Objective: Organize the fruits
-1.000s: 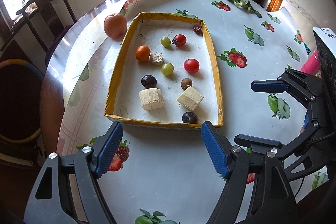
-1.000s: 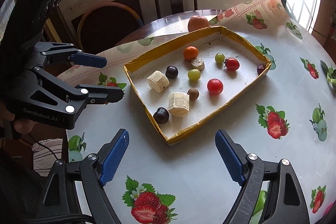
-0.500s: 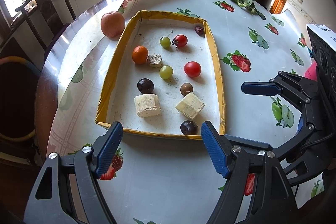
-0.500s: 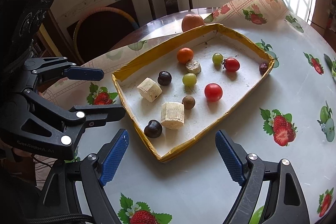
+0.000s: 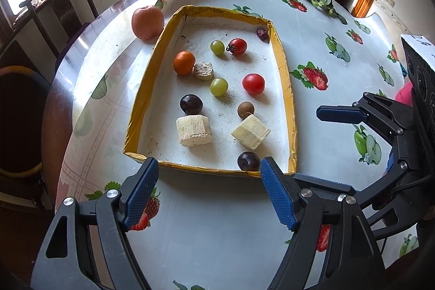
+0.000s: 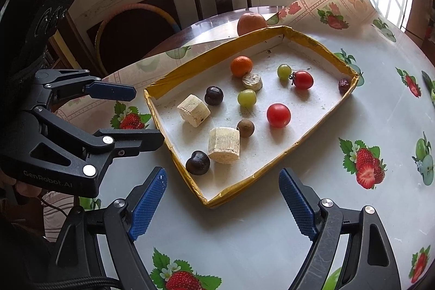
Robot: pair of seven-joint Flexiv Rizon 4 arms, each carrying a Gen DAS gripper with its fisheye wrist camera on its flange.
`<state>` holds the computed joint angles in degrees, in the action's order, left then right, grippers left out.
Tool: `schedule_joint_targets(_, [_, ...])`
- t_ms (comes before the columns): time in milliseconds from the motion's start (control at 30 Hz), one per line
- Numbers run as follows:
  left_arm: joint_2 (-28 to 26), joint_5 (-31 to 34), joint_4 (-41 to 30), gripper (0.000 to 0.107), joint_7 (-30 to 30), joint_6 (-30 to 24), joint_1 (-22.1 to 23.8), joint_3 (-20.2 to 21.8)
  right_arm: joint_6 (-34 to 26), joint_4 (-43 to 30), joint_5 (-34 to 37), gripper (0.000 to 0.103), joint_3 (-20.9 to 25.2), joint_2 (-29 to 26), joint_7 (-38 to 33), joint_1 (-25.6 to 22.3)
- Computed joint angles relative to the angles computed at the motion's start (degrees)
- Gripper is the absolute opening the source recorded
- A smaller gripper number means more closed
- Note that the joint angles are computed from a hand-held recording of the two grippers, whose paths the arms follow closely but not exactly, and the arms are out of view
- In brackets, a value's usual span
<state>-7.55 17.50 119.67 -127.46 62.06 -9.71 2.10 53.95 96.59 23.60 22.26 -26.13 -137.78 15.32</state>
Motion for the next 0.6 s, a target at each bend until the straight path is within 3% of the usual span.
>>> schedule_joint_targets(267, [0.3,-0.3,0.8,0.077,-0.8,1.5,0.3,0.4,0.2,-0.4,-0.4,0.086,-0.1,-0.4,0.1,0.3])
schedule_joint_targets(400, [0.5,2.8,0.0,0.077,-2.6,0.8,0.0,0.6,0.1,-0.7,-0.3,0.086,0.1,-0.6,0.2,0.2])
schedule_joint_targets(600, [-0.2,0.9,-0.9,0.077,-1.3,-1.1,0.4,-0.1,0.7,-0.3,-0.2,0.086,0.0,-0.6,0.5,0.3])
